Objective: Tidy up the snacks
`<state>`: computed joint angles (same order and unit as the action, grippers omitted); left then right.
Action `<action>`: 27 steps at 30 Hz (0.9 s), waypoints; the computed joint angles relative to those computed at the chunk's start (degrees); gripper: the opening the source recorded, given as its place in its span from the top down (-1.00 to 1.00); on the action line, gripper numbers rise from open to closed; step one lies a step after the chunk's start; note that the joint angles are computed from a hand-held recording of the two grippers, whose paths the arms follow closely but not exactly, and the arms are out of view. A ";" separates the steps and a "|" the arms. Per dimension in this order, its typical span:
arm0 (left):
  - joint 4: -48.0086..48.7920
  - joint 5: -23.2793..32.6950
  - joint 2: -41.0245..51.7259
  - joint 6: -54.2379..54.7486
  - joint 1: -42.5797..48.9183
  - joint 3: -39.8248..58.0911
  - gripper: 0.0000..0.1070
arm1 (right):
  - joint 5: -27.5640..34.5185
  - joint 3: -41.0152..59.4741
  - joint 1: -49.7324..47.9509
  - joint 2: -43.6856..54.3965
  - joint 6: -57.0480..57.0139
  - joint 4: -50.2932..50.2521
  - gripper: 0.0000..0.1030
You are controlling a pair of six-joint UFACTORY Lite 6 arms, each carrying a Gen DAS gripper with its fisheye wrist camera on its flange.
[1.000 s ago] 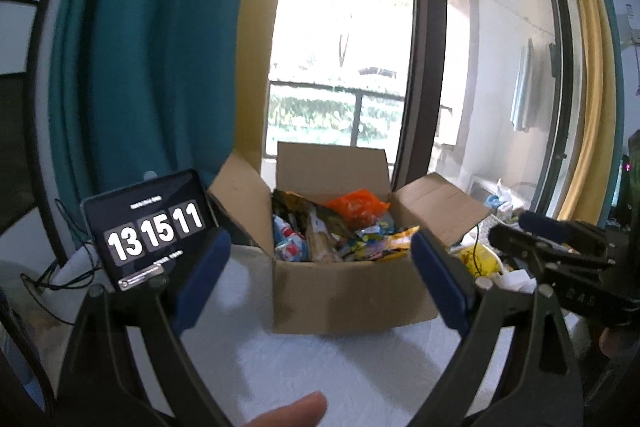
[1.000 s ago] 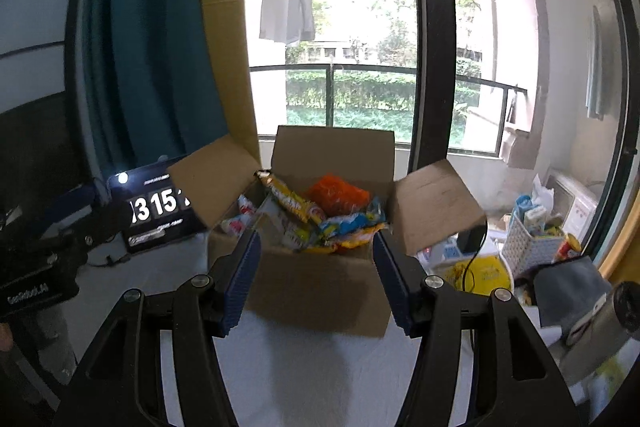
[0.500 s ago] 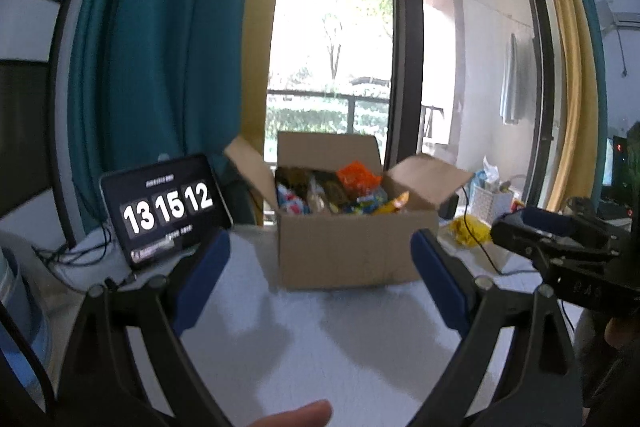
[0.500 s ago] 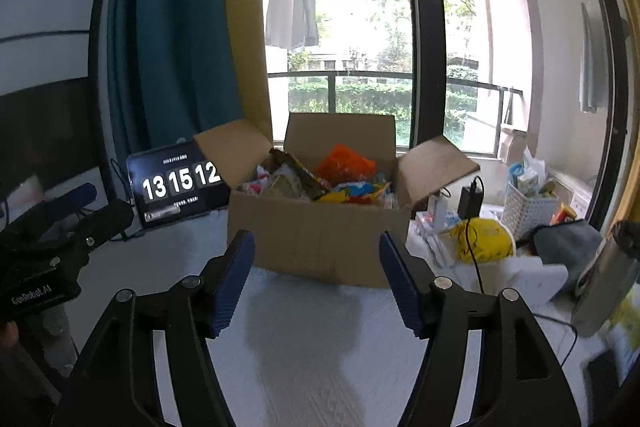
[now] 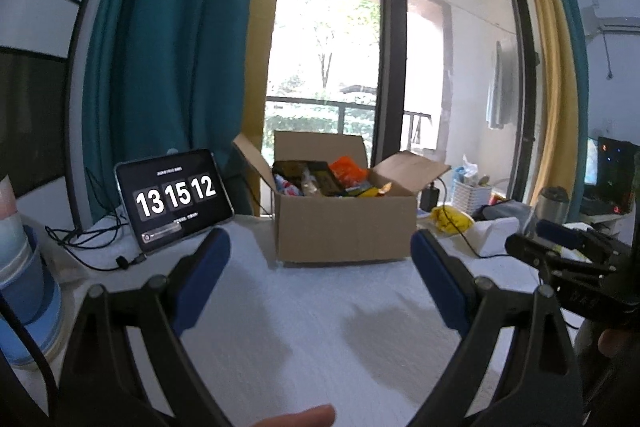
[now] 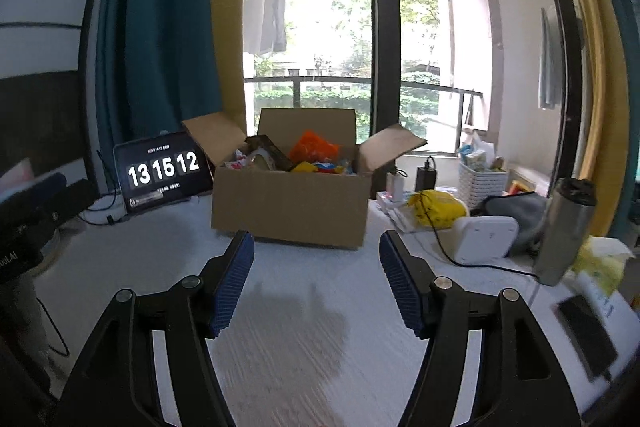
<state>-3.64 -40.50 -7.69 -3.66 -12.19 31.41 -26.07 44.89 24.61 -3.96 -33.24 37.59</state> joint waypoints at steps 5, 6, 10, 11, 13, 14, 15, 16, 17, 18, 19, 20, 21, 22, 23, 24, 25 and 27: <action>-6.61 4.01 -4.91 5.40 -3.99 -1.07 -0.74 | -0.04 -4.14 1.43 -7.36 -7.77 6.75 -0.33; -7.18 4.19 -5.56 5.72 -4.40 -1.28 -0.74 | 0.30 -4.81 1.32 -8.96 -7.79 7.09 -0.33; -11.53 4.52 -10.29 9.44 -7.17 -3.17 -0.74 | 0.32 -6.03 1.72 -12.15 -11.75 10.67 -0.33; -12.95 4.50 -10.94 10.83 -7.77 -3.34 -0.74 | 0.47 -6.25 1.72 -12.86 -12.49 11.31 -0.33; -15.57 4.59 -12.23 13.29 -8.64 -3.61 -0.74 | 0.66 -6.50 1.61 -13.75 -13.24 12.10 -0.33; -15.77 4.82 -12.49 13.40 -8.53 -3.52 -0.74 | 0.66 -6.48 1.57 -13.94 -13.31 12.27 -0.33; -15.60 5.23 -12.93 13.06 -8.33 -3.55 -0.74 | 0.71 -6.42 1.56 -14.08 -13.35 12.38 -0.33; -15.57 5.46 -13.25 12.91 -8.17 -3.58 -0.74 | 0.91 -6.37 1.48 -14.26 -13.30 12.39 -0.34; -15.54 5.46 -13.26 12.87 -7.99 -3.55 -0.74 | 0.97 -6.25 1.53 -14.31 -13.66 12.77 -0.34; -15.60 5.58 -13.30 12.97 -7.87 -3.48 -0.74 | 0.98 -6.04 1.66 -14.25 -14.33 13.41 -0.34; -15.69 5.67 -13.37 13.11 -7.77 -3.46 -0.74 | 0.98 -5.91 1.84 -14.24 -15.01 13.99 -0.34; -15.84 5.58 -13.34 13.20 -7.72 -3.47 -0.74 | 0.98 -5.78 2.02 -14.22 -15.79 14.60 -0.34; -15.94 5.62 -13.33 13.18 -7.69 -3.42 -0.74 | 1.01 -5.61 2.13 -14.10 -16.33 15.07 -0.34; -15.90 5.56 -13.27 13.04 -7.63 -3.44 -0.74 | 1.04 -5.55 2.23 -14.14 -16.73 15.48 -0.34; -15.72 5.62 -13.26 12.82 -7.46 -3.42 -0.74 | 1.00 -5.47 2.31 -14.09 -16.88 15.68 -0.34; -15.75 5.69 -13.25 12.80 -7.38 -3.40 -0.74 | 1.03 -5.41 2.32 -14.02 -16.92 15.75 -0.34; -16.15 5.65 -13.41 13.04 -7.52 -3.52 -0.74 | 1.16 -5.40 2.28 -14.04 -17.00 15.79 -0.34; -16.74 5.51 -13.69 13.31 -7.64 -3.69 -0.74 | 1.54 -5.10 2.23 -13.73 -16.93 15.74 -0.34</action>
<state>-20.37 -34.98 -21.37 9.65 -19.82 27.72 -24.53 39.79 26.84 -17.69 -50.17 53.34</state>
